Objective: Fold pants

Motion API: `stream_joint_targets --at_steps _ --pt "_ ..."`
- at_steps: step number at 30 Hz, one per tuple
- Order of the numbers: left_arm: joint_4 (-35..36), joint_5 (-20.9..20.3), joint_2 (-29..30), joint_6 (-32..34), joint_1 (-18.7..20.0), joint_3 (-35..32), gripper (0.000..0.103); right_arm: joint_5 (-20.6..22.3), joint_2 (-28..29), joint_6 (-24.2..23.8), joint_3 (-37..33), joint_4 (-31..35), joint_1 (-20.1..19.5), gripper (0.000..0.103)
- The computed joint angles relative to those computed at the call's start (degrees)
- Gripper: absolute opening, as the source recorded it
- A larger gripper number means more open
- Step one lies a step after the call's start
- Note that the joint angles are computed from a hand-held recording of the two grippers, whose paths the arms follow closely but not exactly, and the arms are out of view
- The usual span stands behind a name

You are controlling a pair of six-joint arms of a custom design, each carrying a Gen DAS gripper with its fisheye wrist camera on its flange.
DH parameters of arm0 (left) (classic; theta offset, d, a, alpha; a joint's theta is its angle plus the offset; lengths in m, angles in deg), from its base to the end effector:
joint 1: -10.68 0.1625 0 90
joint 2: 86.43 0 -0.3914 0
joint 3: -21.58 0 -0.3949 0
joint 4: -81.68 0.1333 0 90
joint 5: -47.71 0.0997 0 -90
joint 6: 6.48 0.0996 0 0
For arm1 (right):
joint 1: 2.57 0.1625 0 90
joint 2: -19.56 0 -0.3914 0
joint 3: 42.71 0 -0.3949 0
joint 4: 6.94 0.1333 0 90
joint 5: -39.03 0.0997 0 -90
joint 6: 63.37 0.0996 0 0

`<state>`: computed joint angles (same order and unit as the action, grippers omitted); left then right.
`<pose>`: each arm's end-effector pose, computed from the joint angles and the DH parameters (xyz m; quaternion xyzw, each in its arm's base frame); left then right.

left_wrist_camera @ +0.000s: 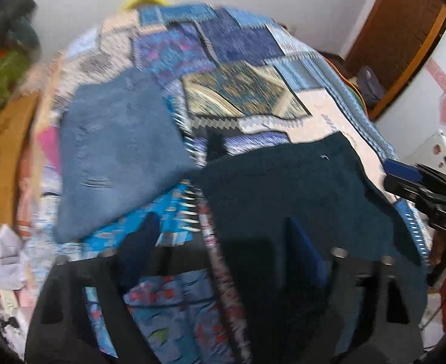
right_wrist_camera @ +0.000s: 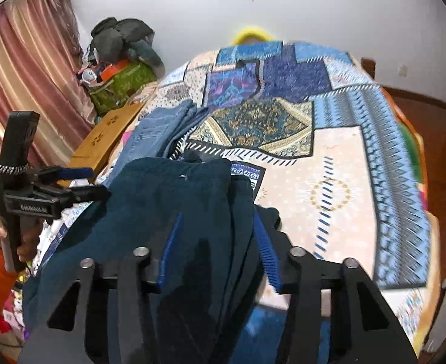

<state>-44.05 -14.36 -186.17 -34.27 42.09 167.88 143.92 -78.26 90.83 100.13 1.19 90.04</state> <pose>-0.1509 -0.3030 0.1564 0.2785 0.9254 -0.0977 0.2378 0.1169 -0.1987 0.1341 0.1911 -0.9220 0.2823 0.1834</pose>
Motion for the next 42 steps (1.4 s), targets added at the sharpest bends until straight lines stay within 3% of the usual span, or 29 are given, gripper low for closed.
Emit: stream_joint_targets --at_steps 2,3,7,8,11,15,18,21,23,26,32,37,39,40,41,42 --pt "-3.8 -4.0 3.0 2.7 2.7 -0.7 0.063 -0.2 2.8 -0.9 -1.5 0.3 -1.0 0.034" --pt "-5.9 -6.4 4.4 4.1 4.3 -1.0 0.063 -0.2 4.6 -1.3 -2.2 0.2 -1.5 0.033" --pt "-8.2 -4.8 5.6 6.0 3.3 -0.9 0.043 -1.7 8.6 -3.6 -3.2 -0.6 -3.6 0.027" --pt "-8.2 -4.1 5.4 6.1 2.6 -0.8 0.038 -2.6 8.5 -4.6 -3.3 -0.6 -4.3 0.02" --pt "-9.6 -0.6 3.6 7.2 -1.4 0.2 0.033 -3.7 5.8 -7.5 -1.5 -2.4 -4.5 0.011" --pt "-11.3 3.5 5.8 9.2 -4.8 0.4 0.032 -2.7 0.8 -9.3 0.8 -5.3 -2.8 0.009" --pt "-13.9 4.5 10.8 10.7 -3.5 -0.5 0.032 -2.1 -2.7 -9.3 2.1 -6.2 -2.9 0.009" --pt "-15.1 5.5 17.0 10.2 -1.3 -1.9 0.033 1.2 0.6 -8.2 1.0 -6.5 -4.4 0.008" --pt "-16.5 6.6 19.6 10.6 -0.8 -1.7 0.034 1.5 2.5 -10.2 1.2 -8.6 -6.3 0.008" --pt "-17.5 6.3 20.3 10.6 0.1 -2.0 0.035 1.4 2.9 -9.8 1.1 -7.8 -7.4 0.008" --pt "-12.9 8.3 16.3 8.2 -2.4 -1.5 0.037 6.4 3.1 -6.7 -0.5 -4.5 -2.1 0.009" --pt "-6.4 10.4 8.8 5.5 -6.8 -0.3 0.04 6.6 0.0 -3.8 -0.1 -2.3 1.2 0.012" --pt "-3.8 10.7 5.7 4.1 -8.2 -0.1 0.051 7.5 -1.8 -2.2 0.3 -1.3 4.2 0.024" --pt "-3.0 10.8 4.3 3.6 -8.9 0.1 0.062 8.0 -2.5 -1.6 0.4 -1.2 5.6 0.029" --pt "-1.9 10.8 2.7 2.8 -9.6 0.3 0.076 8.5 -3.1 -0.8 0.6 -0.9 7.1 0.041" --pt "-0.3 10.7 1.3 1.9 -10.2 0.3 0.083 9.1 -4.0 0.2 0.8 -0.7 8.7 0.054"
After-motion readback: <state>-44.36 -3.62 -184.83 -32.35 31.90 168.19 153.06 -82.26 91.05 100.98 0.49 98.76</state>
